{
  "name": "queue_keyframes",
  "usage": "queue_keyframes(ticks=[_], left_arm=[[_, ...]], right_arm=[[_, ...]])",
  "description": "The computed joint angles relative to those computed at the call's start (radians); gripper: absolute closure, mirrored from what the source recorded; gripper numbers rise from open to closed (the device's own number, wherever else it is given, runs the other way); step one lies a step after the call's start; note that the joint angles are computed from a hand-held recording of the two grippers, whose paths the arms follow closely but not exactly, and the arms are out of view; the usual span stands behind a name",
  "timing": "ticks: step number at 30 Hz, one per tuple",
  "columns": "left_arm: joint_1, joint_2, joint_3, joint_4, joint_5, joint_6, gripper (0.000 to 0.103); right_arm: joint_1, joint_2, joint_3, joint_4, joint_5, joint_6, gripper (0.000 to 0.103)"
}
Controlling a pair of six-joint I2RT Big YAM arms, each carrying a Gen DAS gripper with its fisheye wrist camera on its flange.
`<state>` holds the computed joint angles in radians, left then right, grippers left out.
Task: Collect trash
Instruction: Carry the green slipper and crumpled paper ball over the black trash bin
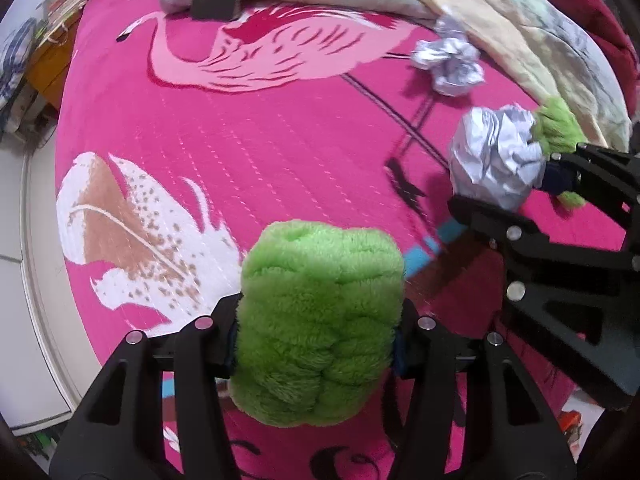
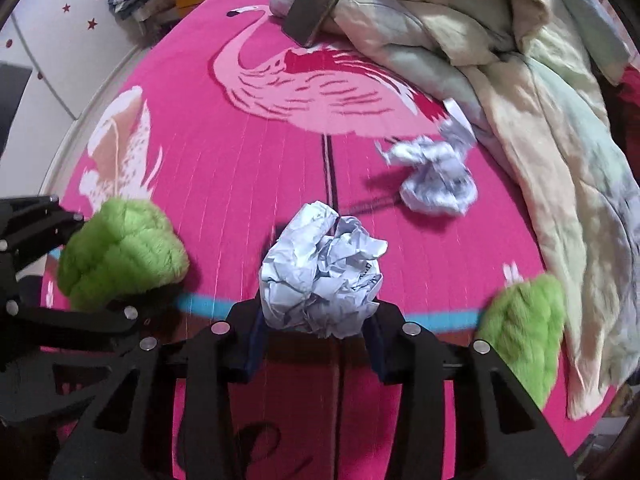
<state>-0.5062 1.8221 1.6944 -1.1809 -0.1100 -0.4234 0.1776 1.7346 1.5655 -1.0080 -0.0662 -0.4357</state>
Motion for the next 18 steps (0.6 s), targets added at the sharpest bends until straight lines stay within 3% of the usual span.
queue_keyframes(ticks=[18], left_arm=[[-0.171,-0.027,0.039,-0.074,-0.068,0.033,0.050]], right_arm=[[-0.172,-0.284,-0.299,-0.006,-0.034,0.036,0.063]])
